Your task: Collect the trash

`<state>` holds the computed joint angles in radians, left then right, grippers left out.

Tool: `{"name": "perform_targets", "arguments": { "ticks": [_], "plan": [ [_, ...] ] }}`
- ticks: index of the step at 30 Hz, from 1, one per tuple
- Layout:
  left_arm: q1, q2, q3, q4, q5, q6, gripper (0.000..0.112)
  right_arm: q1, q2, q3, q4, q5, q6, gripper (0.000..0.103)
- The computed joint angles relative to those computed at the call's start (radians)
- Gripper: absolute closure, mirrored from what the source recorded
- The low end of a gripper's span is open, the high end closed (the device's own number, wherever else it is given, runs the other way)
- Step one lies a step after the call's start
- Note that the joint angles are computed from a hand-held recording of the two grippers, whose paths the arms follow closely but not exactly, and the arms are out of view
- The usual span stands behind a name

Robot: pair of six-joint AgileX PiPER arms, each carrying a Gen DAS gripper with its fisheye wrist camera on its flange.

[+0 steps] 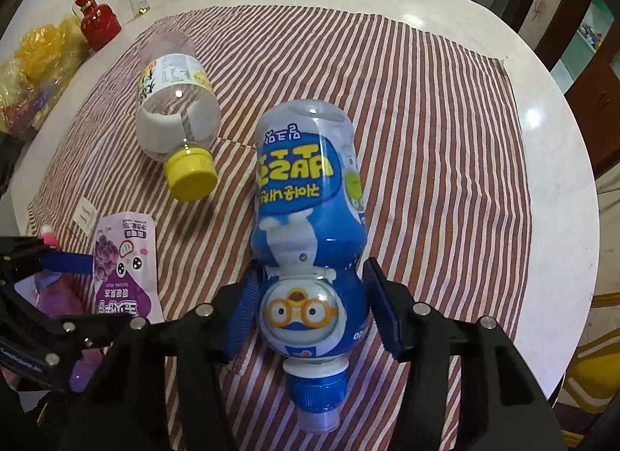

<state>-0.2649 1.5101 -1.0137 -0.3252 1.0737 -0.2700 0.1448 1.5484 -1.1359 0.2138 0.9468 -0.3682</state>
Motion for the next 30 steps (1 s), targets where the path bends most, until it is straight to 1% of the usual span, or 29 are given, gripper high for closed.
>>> {"name": "perform_targets", "arguments": {
  "ticks": [1,2,4,7,13,16,20,23,26,30],
  "plan": [
    [0.008,-0.004,-0.007,0.009,0.007,-0.005,0.031,0.0,-0.005,0.002,0.004,0.003,0.0,0.049],
    [0.016,-0.018,-0.008,0.017,0.009,-0.011,0.034,-0.005,-0.006,0.005,0.012,0.002,-0.009,0.049],
    [0.024,-0.041,-0.005,0.049,0.018,-0.03,0.053,-0.012,-0.008,0.0,0.022,0.009,-0.018,0.049],
    [0.077,-0.085,0.015,0.061,0.038,0.003,0.064,-0.012,-0.017,0.013,0.035,0.003,-0.02,0.049],
    [0.035,-0.126,0.005,0.14,0.02,-0.063,0.078,-0.026,-0.016,0.017,0.056,0.005,-0.038,0.049],
    [0.031,-0.147,0.0,0.153,0.03,-0.059,0.081,-0.026,-0.014,0.014,0.058,0.008,-0.038,0.049],
    [0.009,-0.156,-0.02,0.175,0.05,-0.081,0.081,-0.025,-0.014,0.014,0.057,0.007,-0.037,0.049],
    [-0.015,-0.135,-0.034,0.188,0.054,-0.111,0.082,-0.026,-0.012,0.014,0.062,0.007,-0.04,0.049],
    [-0.066,-0.106,-0.072,0.209,0.048,-0.163,0.083,-0.026,-0.008,0.011,0.066,0.007,-0.042,0.049],
    [-0.071,-0.085,-0.111,0.206,0.068,-0.152,0.081,-0.026,-0.009,0.01,0.073,0.007,-0.041,0.049]
  ]
}}
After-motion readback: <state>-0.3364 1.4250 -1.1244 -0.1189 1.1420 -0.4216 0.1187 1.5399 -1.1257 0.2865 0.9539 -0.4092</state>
